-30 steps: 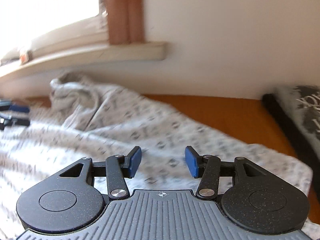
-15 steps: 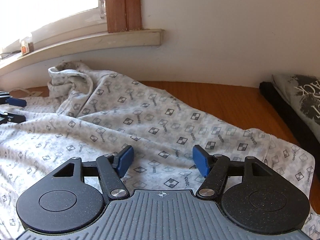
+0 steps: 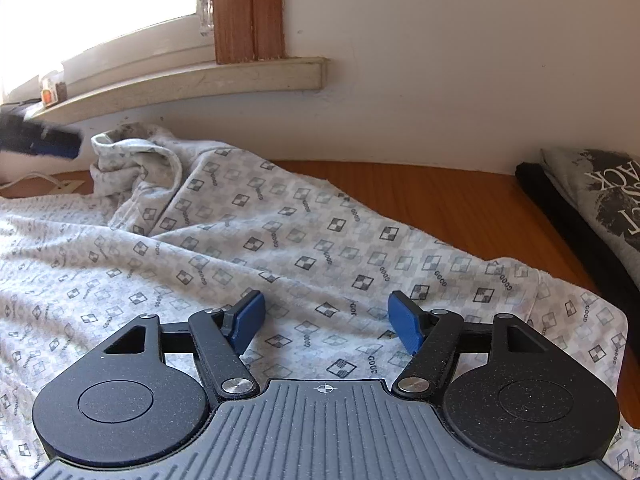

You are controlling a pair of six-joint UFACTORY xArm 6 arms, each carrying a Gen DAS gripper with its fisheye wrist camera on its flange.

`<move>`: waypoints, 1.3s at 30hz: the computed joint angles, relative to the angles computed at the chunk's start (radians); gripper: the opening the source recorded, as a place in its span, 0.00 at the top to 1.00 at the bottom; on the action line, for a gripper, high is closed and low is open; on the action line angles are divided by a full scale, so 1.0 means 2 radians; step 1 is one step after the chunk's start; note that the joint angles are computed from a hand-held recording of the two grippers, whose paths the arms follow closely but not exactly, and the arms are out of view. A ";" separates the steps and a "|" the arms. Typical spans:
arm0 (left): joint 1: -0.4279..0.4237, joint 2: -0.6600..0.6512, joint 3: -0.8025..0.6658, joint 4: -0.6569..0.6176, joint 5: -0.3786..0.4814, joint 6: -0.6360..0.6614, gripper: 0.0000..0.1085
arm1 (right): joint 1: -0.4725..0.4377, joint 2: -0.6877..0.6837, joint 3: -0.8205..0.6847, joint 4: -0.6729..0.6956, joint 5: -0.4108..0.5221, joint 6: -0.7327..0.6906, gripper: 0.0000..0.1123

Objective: Fold clothes

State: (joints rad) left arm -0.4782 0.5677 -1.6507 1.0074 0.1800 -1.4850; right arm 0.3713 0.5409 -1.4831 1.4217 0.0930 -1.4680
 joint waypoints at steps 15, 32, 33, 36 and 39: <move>-0.013 0.008 -0.053 0.068 0.052 -0.019 0.93 | -0.002 0.000 0.000 0.001 0.002 -0.002 0.38; -0.057 -0.179 0.110 0.113 0.098 0.122 0.87 | -0.001 0.003 -0.003 0.018 -0.001 -0.018 0.37; -0.058 -0.178 0.115 0.106 0.097 0.128 0.85 | -0.001 0.003 -0.004 0.017 -0.001 -0.018 0.37; -0.059 -0.177 0.118 0.101 0.090 0.131 0.85 | -0.001 0.004 -0.005 0.020 -0.002 -0.020 0.37; -0.059 -0.168 0.111 0.104 0.087 0.129 0.69 | -0.001 0.004 -0.004 0.022 -0.003 -0.023 0.37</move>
